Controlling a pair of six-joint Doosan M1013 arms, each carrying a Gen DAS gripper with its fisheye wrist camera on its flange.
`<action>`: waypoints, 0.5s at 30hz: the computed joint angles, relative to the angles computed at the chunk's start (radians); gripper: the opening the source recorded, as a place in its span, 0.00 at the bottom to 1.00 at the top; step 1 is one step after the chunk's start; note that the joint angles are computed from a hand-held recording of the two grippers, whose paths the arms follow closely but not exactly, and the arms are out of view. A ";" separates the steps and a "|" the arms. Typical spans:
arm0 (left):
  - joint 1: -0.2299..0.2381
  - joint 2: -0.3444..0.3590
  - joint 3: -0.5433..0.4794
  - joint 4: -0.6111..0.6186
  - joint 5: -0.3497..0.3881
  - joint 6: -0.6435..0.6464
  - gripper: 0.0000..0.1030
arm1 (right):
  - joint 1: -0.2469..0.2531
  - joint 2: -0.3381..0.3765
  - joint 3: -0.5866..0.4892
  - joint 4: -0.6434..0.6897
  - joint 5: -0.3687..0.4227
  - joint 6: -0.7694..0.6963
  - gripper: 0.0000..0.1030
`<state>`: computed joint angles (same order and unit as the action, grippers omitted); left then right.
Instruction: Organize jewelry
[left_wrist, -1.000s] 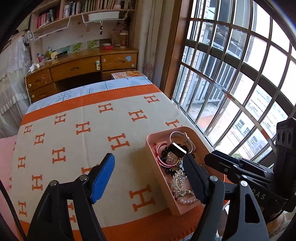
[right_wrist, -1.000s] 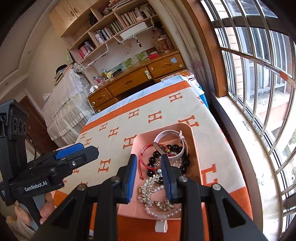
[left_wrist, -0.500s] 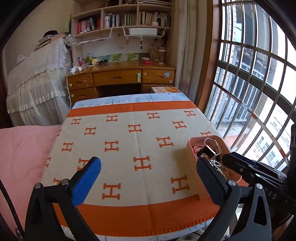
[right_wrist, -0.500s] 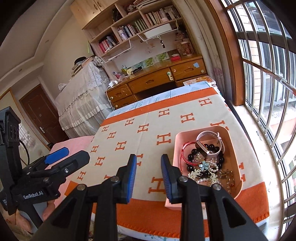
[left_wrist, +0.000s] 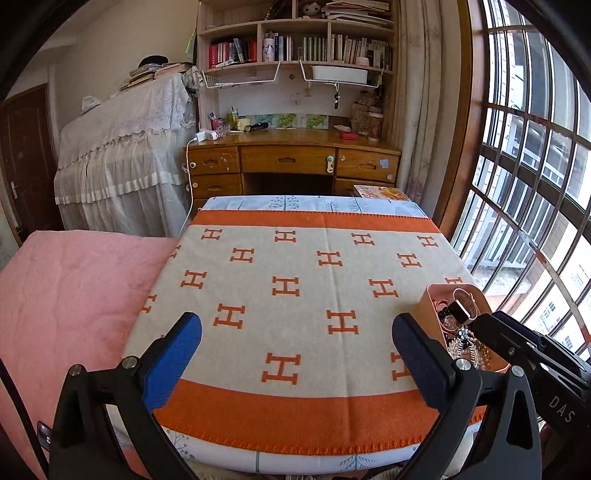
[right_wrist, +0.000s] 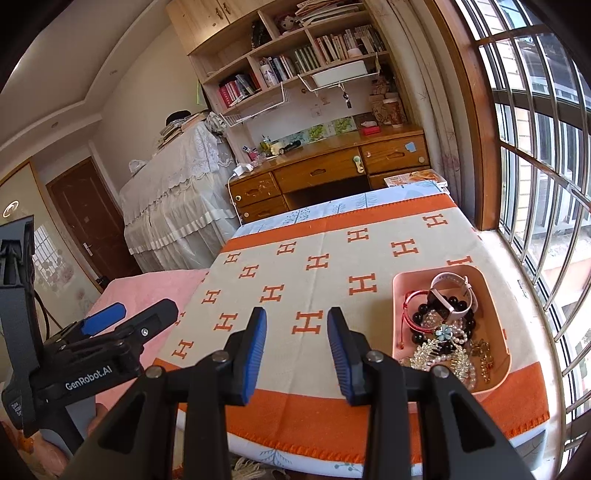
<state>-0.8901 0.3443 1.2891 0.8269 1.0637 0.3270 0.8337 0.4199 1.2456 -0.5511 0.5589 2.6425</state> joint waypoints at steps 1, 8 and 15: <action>0.000 -0.002 0.003 0.001 0.000 -0.002 0.99 | 0.003 0.002 -0.004 -0.003 0.004 -0.003 0.34; -0.006 -0.006 0.009 0.021 0.002 -0.009 0.99 | 0.018 0.012 -0.023 -0.045 0.031 0.010 0.34; -0.007 -0.002 0.001 0.027 -0.001 -0.002 0.99 | 0.021 0.017 -0.035 -0.034 0.037 -0.011 0.43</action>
<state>-0.8969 0.3423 1.2896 0.8541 1.0628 0.3253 0.8548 0.4374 1.2109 -0.5854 0.5962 2.6318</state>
